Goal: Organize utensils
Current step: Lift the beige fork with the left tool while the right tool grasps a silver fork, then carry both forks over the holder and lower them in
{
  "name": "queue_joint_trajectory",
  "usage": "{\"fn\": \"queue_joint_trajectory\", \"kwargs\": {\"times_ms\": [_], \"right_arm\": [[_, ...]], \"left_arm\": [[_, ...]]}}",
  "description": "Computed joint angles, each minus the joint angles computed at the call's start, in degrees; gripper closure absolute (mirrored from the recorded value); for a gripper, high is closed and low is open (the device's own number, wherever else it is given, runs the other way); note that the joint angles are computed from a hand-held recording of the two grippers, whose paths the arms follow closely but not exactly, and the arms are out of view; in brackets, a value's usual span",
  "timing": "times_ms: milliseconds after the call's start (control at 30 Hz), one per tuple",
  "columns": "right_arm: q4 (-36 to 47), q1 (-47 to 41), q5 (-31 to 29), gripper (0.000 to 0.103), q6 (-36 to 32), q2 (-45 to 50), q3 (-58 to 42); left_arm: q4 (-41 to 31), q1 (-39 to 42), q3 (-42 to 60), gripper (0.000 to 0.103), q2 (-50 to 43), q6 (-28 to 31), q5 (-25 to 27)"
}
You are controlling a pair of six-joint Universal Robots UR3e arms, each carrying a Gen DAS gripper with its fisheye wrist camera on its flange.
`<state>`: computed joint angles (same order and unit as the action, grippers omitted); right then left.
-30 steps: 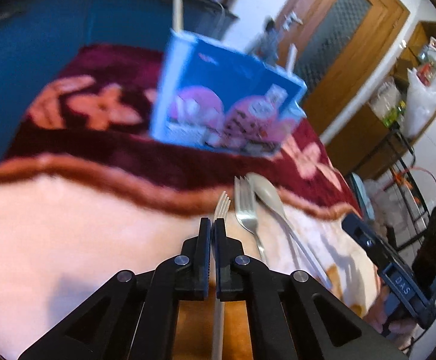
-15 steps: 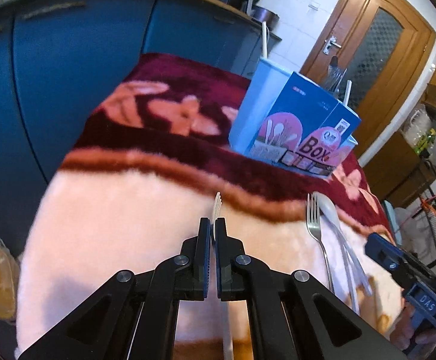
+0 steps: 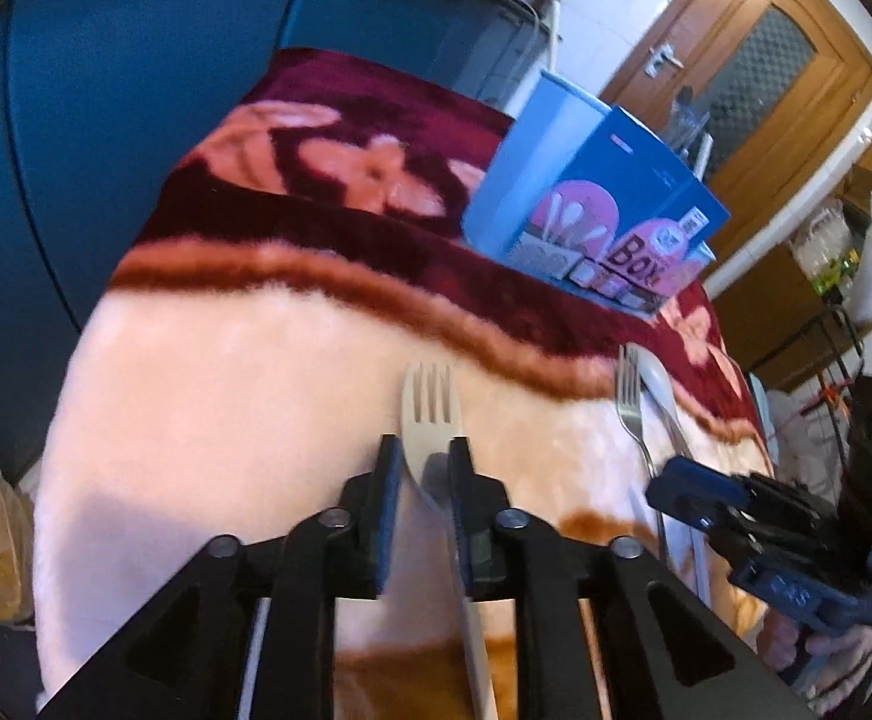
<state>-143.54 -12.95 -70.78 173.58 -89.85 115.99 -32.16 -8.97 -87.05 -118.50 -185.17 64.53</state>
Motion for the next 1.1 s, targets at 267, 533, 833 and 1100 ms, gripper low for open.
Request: {"fn": "queue_joint_trajectory", "kwargs": {"times_ms": [267, 533, 833, 1100], "right_arm": [[9.93, -1.61, 2.86, 0.069, -1.1, 4.82, -8.84], [12.85, -1.6, 2.83, 0.083, -1.76, 7.66, -13.06], [7.44, -4.91, 6.76, 0.095, -2.23, 5.36, -7.31], [1.08, -9.32, 13.38, 0.098, -2.28, -0.78, 0.67]], "left_arm": [[-9.72, -0.77, 8.1, 0.08, -2.76, 4.56, -0.07], [-15.34, -1.02, 13.4, 0.081, -4.97, 5.97, -1.12], [-14.87, -1.5, 12.63, 0.092, -4.68, 4.92, -1.8], [-8.25, -0.62, 7.08, 0.1, -2.19, 1.92, -4.87]]}}
